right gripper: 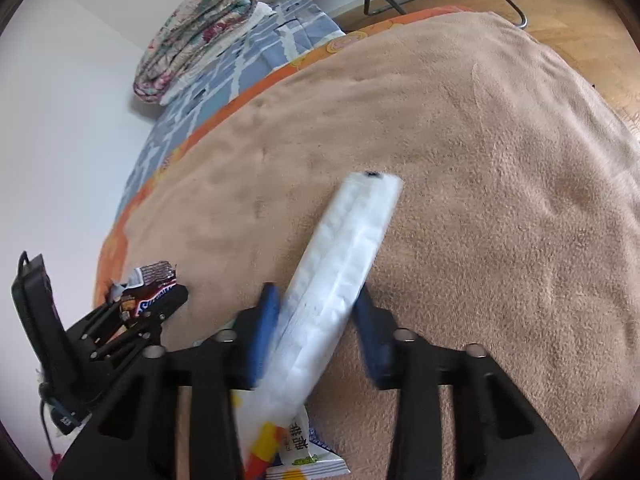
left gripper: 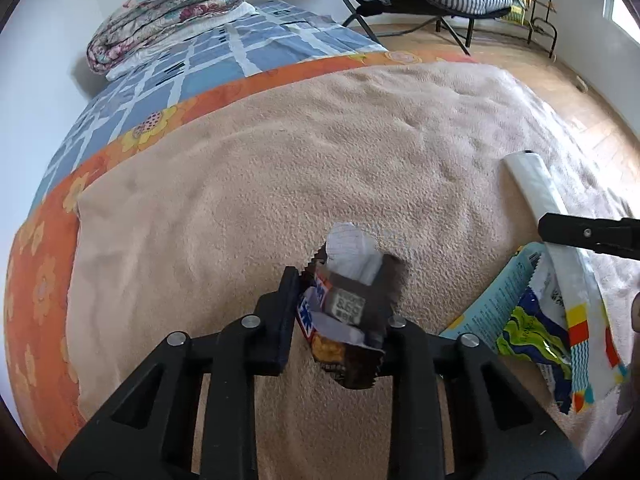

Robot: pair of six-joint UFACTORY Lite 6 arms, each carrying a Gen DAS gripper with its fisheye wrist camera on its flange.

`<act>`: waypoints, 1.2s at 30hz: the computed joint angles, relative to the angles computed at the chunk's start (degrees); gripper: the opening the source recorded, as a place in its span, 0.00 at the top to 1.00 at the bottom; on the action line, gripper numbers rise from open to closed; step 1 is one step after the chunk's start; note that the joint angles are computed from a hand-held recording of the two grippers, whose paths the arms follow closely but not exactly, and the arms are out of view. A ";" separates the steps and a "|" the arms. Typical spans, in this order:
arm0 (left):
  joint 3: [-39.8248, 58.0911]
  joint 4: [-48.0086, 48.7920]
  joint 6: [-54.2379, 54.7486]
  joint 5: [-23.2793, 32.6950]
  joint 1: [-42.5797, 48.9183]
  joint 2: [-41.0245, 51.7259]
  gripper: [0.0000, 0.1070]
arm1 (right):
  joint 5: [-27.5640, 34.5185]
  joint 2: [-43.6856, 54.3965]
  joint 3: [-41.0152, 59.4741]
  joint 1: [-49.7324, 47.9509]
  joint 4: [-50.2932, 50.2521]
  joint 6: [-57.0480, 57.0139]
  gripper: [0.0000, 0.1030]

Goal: Collect trash
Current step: 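Grasp the chocolate wrapper with the left tool while the right tool grasps the white strip, then carry wrapper and white strip to the blue basket and open both tools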

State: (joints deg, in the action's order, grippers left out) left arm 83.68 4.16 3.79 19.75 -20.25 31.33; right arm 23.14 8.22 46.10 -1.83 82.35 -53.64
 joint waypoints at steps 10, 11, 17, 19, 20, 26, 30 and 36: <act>-6.35 -13.23 11.52 -0.81 2.76 -6.53 0.87 | 1.73 -4.34 -2.14 -0.90 2.99 -3.36 0.92; -6.86 -14.38 12.64 -0.69 3.07 -7.21 0.87 | 1.84 -5.21 -2.37 -0.87 2.69 -3.16 0.92; -11.89 -16.03 14.68 0.47 3.08 -13.74 0.87 | 4.09 -11.43 -4.72 -1.91 0.20 -0.62 0.92; -14.15 -17.49 15.60 1.35 3.06 -16.62 0.87 | 3.95 -13.76 -5.75 -1.63 -1.48 0.95 0.92; -14.92 -17.90 15.99 1.76 3.07 -17.70 0.87 | 4.02 -15.36 -6.71 -1.68 -2.57 1.78 0.92; -22.27 -17.38 15.56 4.87 2.04 -27.58 0.87 | 4.44 -22.99 -10.44 -0.66 -11.27 9.10 0.92; -28.62 -16.64 14.24 7.05 1.12 -36.07 0.87 | 4.37 -30.46 -14.01 1.14 -19.56 16.00 0.92; -37.38 -12.62 9.32 10.87 -1.57 -49.14 0.87 | 6.90 -43.13 -19.77 4.00 -32.16 28.01 0.92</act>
